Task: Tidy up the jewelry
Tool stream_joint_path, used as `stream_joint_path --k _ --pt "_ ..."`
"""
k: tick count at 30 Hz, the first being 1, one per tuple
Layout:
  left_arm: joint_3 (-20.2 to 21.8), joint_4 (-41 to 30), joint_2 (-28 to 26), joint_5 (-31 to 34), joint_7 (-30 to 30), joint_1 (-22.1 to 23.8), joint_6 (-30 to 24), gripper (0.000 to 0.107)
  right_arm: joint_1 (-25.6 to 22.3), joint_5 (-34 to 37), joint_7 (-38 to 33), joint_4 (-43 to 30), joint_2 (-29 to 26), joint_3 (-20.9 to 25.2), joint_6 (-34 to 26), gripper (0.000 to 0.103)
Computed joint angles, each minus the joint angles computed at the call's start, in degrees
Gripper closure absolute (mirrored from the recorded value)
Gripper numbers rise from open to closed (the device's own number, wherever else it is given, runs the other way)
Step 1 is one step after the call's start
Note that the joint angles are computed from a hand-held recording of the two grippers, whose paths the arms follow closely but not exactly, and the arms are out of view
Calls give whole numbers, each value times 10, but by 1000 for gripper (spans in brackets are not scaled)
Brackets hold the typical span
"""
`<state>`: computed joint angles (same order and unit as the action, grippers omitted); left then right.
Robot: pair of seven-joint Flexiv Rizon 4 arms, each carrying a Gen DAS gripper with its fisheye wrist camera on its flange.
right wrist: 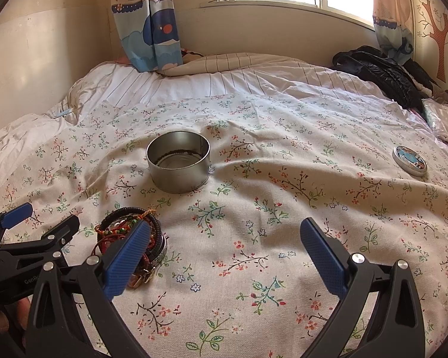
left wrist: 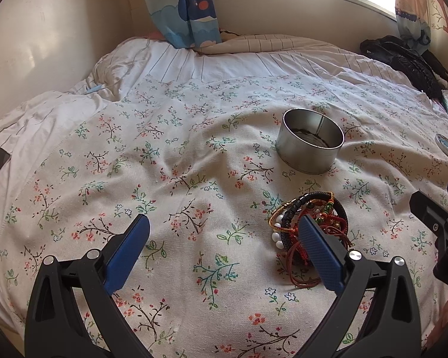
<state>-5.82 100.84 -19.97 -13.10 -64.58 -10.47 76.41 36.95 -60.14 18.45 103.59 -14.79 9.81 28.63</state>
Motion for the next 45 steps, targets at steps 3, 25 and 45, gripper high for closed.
stream_joint_path --k 3,25,45 --pt "-36 7 2 -46 45 24 -16 11 6 10 -9 -7 0 1 -37 6" --pt "-55 -87 -75 -56 128 1 -118 73 -30 0 45 38 20 3 50 6" --pt "-125 1 -8 -311 347 52 -116 97 -39 -55 84 58 31 -7 113 6"
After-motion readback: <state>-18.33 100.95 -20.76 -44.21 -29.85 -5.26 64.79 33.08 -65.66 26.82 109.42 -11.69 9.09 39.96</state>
